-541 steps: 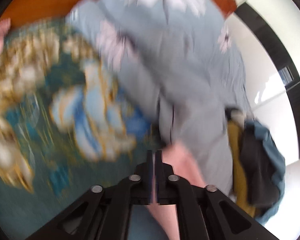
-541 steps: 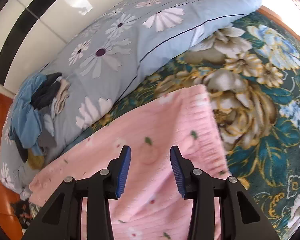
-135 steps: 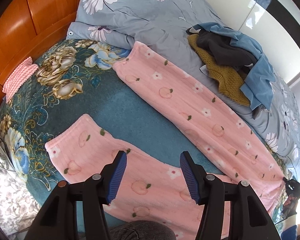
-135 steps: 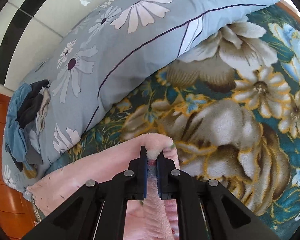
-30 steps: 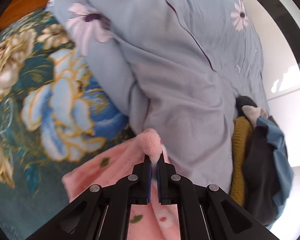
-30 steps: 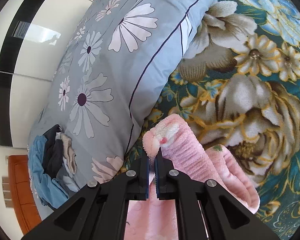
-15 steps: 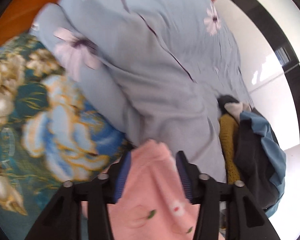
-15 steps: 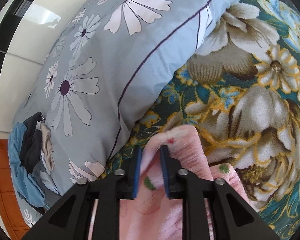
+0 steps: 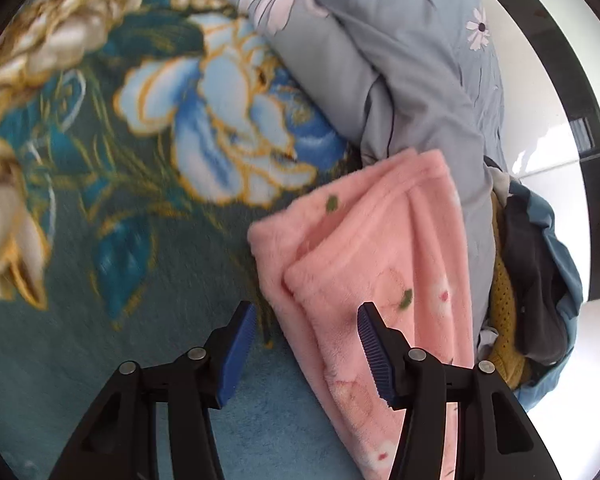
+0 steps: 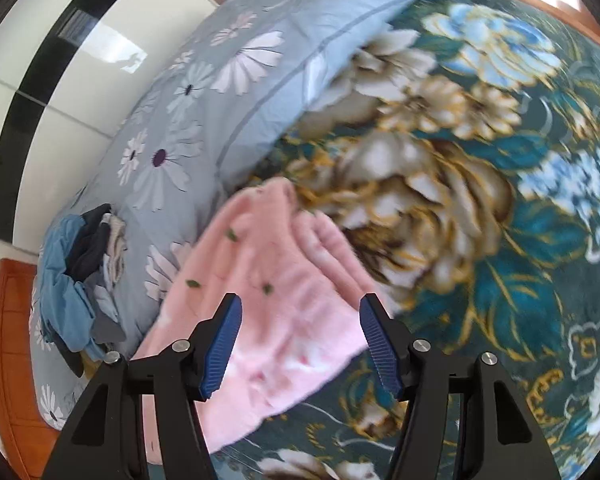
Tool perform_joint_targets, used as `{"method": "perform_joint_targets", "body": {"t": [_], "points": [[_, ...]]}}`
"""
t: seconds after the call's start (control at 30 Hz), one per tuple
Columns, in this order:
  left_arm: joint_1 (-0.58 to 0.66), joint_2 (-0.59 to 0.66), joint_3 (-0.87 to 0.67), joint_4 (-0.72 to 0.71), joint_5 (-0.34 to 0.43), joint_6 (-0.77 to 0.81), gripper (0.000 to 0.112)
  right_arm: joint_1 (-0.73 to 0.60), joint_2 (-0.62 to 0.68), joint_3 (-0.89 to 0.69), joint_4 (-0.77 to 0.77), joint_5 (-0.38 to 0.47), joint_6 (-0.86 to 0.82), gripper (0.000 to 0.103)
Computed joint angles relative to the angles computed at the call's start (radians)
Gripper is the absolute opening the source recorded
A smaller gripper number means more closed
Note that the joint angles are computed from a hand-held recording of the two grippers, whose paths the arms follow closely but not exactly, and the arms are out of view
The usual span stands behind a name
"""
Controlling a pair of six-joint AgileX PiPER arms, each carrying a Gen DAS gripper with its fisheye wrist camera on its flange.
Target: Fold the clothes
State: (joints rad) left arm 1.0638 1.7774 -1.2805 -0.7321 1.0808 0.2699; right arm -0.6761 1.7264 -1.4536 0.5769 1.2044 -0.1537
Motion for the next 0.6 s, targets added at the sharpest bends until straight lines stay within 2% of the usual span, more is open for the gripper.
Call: {"method": "perform_joint_targets", "body": {"t": [0.17, 0.27, 0.4, 0.47, 0.53, 0.6], "points": [[-0.037, 0.027, 0.004, -0.011, -0.051, -0.02, 0.059, -0.096, -0.004, 0.188, 0.144, -0.048, -0.062, 0.065], [-0.059, 0.026, 0.0, 0.001, -0.094, -0.034, 0.06, -0.073, 0.012, 0.242, 0.241, -0.1, -0.089, 0.065], [-0.068, 0.018, 0.011, -0.01, -0.158, -0.038, 0.057, -0.023, 0.036, 0.26, 0.289, -0.174, -0.07, 0.065], [-0.075, 0.02, 0.005, 0.011, -0.174, -0.071, 0.046, -0.011, 0.035, 0.264, 0.29, -0.207, -0.046, 0.064], [-0.081, 0.023, -0.003, 0.038, -0.183, -0.113, 0.022, -0.004, 0.03, 0.265, 0.283, -0.227, -0.009, 0.053], [-0.078, 0.013, -0.008, 0.046, -0.18, -0.138, 0.017, 0.002, 0.028, 0.257, 0.266, -0.231, 0.03, 0.038]]}}
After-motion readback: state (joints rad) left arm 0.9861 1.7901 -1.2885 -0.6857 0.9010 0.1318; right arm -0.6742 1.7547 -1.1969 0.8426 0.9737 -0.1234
